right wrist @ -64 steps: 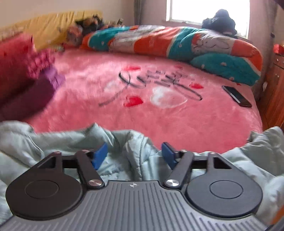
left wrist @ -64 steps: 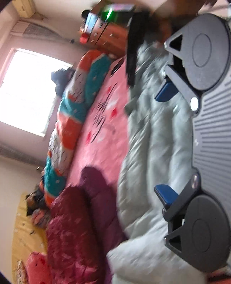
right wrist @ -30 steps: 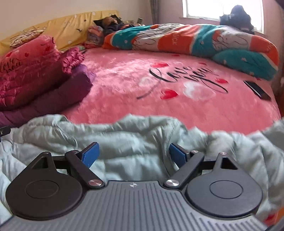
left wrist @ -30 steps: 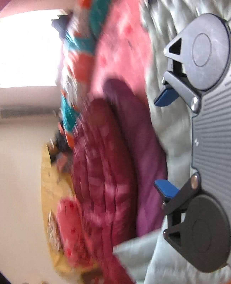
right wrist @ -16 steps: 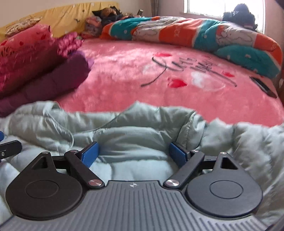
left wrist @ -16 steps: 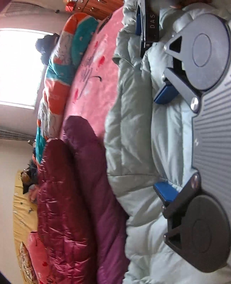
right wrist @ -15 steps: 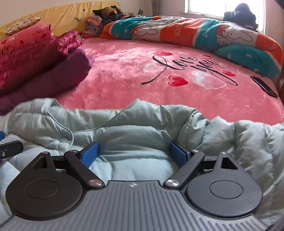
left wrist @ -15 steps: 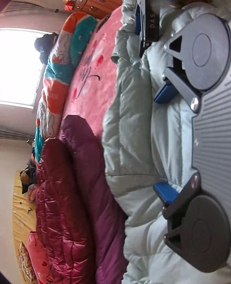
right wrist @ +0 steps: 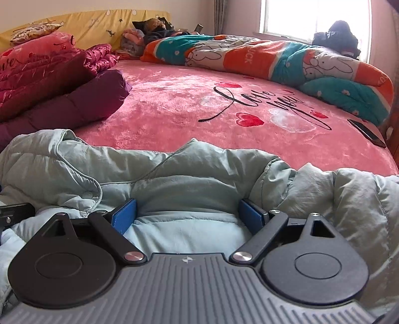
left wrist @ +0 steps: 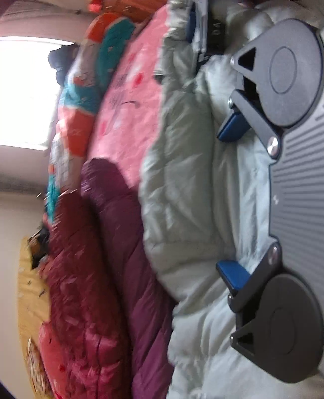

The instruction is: Fold large clothes

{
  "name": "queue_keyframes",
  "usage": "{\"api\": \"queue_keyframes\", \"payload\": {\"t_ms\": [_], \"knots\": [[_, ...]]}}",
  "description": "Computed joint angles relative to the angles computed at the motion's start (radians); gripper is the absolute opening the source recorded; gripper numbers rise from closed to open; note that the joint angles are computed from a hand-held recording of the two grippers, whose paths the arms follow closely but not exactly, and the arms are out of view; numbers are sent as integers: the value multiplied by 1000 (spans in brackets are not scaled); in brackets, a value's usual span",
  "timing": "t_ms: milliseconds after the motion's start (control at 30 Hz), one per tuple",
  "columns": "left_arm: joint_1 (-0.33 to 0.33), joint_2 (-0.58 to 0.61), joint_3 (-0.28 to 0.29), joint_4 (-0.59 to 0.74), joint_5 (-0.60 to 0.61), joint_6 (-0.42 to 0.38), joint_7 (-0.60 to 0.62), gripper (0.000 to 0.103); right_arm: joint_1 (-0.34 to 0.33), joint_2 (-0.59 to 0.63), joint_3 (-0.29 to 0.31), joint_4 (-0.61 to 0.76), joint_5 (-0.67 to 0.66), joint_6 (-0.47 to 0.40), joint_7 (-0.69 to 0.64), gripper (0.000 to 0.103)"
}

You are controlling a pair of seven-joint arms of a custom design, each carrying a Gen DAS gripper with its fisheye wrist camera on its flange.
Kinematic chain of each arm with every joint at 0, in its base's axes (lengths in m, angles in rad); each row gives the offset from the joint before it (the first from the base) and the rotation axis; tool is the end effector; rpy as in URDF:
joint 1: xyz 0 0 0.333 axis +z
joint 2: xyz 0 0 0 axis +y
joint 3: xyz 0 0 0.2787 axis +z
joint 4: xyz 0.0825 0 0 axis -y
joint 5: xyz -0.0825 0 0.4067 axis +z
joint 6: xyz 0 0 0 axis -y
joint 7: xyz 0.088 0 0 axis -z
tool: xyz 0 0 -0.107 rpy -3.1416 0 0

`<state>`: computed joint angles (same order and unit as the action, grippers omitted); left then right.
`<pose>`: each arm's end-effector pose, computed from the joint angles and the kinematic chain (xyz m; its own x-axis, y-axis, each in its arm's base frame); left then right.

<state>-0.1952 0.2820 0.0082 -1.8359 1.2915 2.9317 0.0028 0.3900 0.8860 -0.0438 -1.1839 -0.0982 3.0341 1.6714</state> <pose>0.6382 -0.1835 0.3875 0.1360 -0.9837 0.1174 -0.5427 -0.1731 -0.8219 0.7478 0.2914 0.3343 0.3445 -0.9380 0.0375 -0.5235 -0.2250 -0.8218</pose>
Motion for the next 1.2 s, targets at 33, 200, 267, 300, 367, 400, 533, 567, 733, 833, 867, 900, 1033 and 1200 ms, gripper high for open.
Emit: {"api": "queue_keyframes", "payload": {"t_ms": [33, 200, 267, 300, 367, 400, 533, 567, 733, 833, 867, 900, 1033, 1200], "knots": [[-25, -31, 29, -19, 109, -5, -131, 99, -2, -11, 3, -7, 2, -8, -1, 103], [-5, -173, -13, -126, 316, -58, -365, 99, 36, -181, -57, -239, 3, 95, 99, 103], [11, -209, -45, -158, 285, -67, -323, 99, 43, -274, -73, -371, 17, 176, 123, 103], [18, -228, -63, -175, 262, -70, -296, 99, 71, -313, -111, -426, 30, 207, 145, 103], [32, -262, -97, -204, 244, -66, -270, 100, 68, -395, -118, -535, 61, 262, 159, 103], [37, -281, -116, -218, 232, -67, -249, 100, 65, -428, -120, -577, 79, 283, 161, 103], [45, -325, -179, -252, 198, -77, -178, 100, 271, -508, -364, -705, 230, 325, 132, 103], [44, -329, -191, -253, 191, -78, -166, 100, 306, -518, -405, -726, 266, 335, 120, 103], [24, -356, -237, -265, 145, -88, -113, 100, 348, -570, -475, -816, 400, 362, 73, 103], [5, -361, -260, -258, 116, -109, -87, 100, 332, -587, -482, -847, 452, 368, 35, 103], [-1, -362, -265, -256, 106, -113, -78, 100, 353, -589, -508, -858, 483, 373, 10, 103], [-7, -362, -270, -252, 96, -115, -69, 100, 361, -595, -518, -871, 505, 383, -11, 103], [-34, -350, -291, -226, 79, -128, -33, 100, 322, -614, -500, -915, 555, 420, -61, 103], [-76, -320, -302, -189, 69, -143, 7, 101, 167, -644, -384, -957, 557, 440, -15, 103]]}}
